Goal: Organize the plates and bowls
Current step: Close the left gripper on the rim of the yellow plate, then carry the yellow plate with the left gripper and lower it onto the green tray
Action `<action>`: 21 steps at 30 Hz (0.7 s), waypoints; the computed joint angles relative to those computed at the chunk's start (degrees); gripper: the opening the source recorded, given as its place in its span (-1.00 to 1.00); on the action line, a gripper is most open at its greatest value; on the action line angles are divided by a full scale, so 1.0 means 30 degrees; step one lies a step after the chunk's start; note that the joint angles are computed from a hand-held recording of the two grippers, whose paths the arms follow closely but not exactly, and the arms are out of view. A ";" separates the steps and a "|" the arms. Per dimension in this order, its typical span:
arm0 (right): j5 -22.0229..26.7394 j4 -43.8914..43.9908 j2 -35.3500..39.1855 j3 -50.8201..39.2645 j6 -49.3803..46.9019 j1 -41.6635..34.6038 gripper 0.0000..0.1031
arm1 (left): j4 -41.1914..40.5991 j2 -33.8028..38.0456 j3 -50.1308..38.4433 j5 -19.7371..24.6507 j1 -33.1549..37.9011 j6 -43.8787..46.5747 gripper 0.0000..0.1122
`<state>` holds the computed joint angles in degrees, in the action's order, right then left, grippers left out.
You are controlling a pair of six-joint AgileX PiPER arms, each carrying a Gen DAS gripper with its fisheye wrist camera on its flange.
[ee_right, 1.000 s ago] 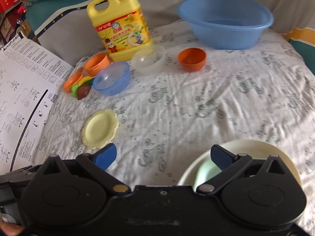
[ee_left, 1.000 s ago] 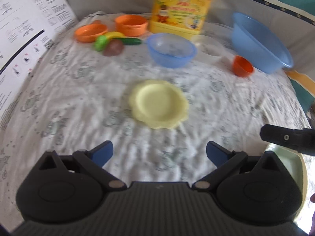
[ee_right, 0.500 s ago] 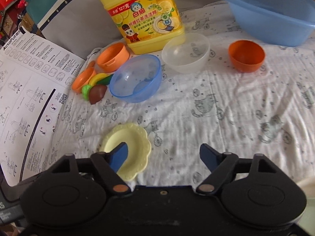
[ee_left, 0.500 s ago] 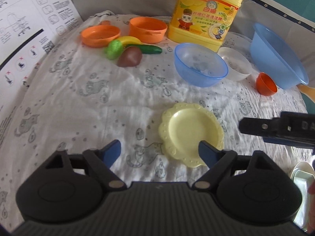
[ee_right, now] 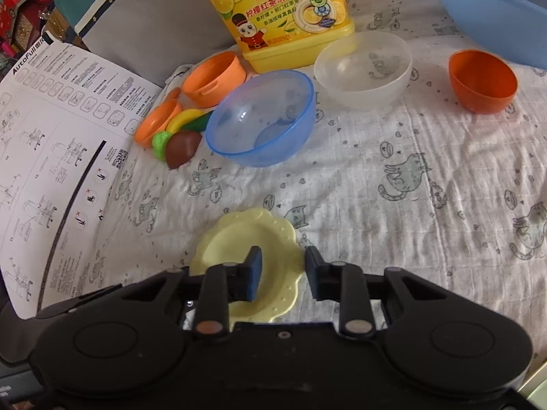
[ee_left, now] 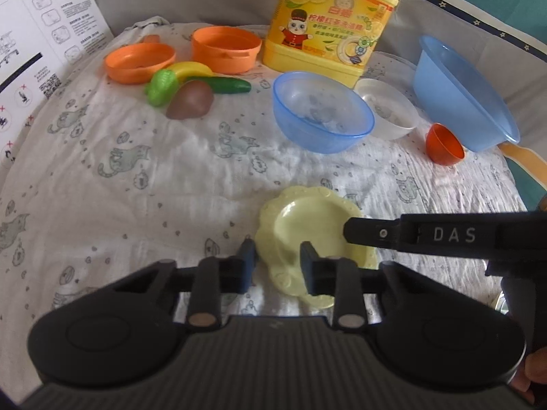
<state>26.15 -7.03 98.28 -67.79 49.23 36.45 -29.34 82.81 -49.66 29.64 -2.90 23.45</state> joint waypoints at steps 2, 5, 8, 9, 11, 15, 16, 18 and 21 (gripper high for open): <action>0.0086 -0.0814 0.0063 -0.0075 0.0679 0.0231 -0.50 | 0.0057 -0.0091 0.0170 -0.0185 0.0029 0.0009 -0.61; 0.0099 -0.1125 0.0185 -0.0193 0.1133 0.0330 -0.53 | 0.0022 -0.0203 0.0261 -0.0147 0.0100 -0.0040 -0.62; 0.0284 -0.1099 0.0205 -0.0332 0.1327 0.0318 -0.53 | 0.0749 -0.0426 0.0283 -0.0190 -0.0166 -0.0862 -0.63; 0.0337 -0.1107 0.0160 -0.0300 0.1368 0.0336 -0.53 | 0.0988 -0.0512 0.0279 -0.0185 -0.0253 -0.1127 -0.63; 0.0441 -0.1092 0.0018 -0.0197 0.1434 0.0386 -0.53 | 0.1374 -0.0692 0.0239 -0.0027 -0.0357 -0.1664 -0.63; 0.0546 -0.1196 -0.0472 0.0223 0.1740 0.0510 -0.53 | 0.2043 -0.1230 0.0184 0.0406 -0.0541 -0.2667 -0.64; 0.0618 -0.1358 -0.0703 0.0397 0.1971 0.0601 -0.53 | 0.2290 -0.1381 0.0162 0.0527 -0.0640 -0.2970 -0.64; 0.0790 -0.1650 -0.1064 0.0567 0.2361 0.0729 -0.53 | 0.2746 -0.1685 0.0115 0.0788 -0.0850 -0.3549 -0.64; 0.0985 -0.2086 -0.1841 0.0945 0.2898 0.0892 -0.53 | 0.3416 -0.2211 0.0068 0.1171 -0.1213 -0.4425 -0.64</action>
